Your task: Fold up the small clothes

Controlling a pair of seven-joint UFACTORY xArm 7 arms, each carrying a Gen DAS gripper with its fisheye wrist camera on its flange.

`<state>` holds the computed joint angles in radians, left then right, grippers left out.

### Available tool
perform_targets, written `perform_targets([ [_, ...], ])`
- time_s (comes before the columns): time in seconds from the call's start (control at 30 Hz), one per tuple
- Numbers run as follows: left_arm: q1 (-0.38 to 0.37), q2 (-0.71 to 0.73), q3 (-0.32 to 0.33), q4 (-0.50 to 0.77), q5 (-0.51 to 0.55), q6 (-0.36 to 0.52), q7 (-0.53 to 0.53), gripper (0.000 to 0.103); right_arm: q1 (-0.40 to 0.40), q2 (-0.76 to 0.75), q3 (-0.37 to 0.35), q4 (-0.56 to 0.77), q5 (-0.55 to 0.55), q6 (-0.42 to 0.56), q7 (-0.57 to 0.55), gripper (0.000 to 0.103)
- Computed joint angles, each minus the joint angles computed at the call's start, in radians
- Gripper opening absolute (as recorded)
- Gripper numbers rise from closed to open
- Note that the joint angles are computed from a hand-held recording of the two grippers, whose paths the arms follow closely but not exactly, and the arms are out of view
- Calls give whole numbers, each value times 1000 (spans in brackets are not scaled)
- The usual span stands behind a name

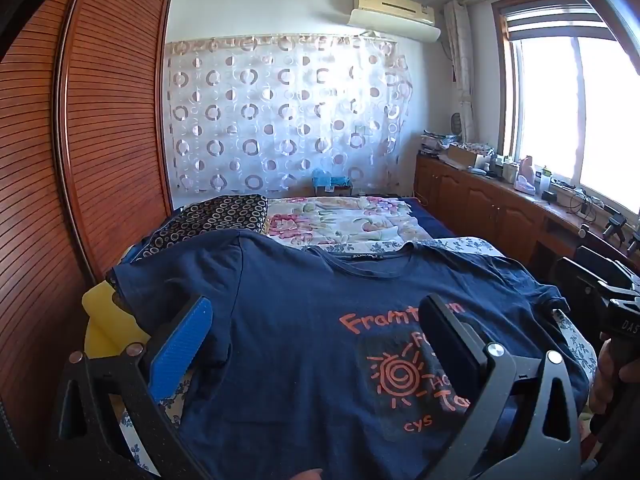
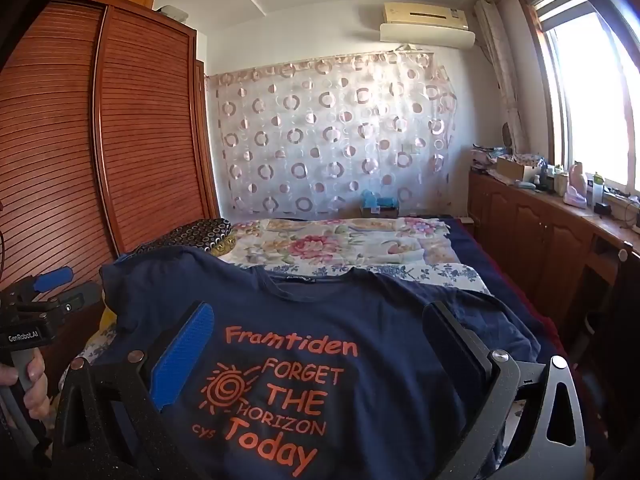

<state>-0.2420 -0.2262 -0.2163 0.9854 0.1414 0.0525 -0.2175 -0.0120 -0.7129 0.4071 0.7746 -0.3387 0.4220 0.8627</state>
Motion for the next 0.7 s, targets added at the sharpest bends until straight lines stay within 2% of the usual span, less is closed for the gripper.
perform_targets([
  [0.7, 2, 3, 0, -5, 4, 0, -15, 103, 8, 1, -3, 9, -1, 10, 0, 103],
])
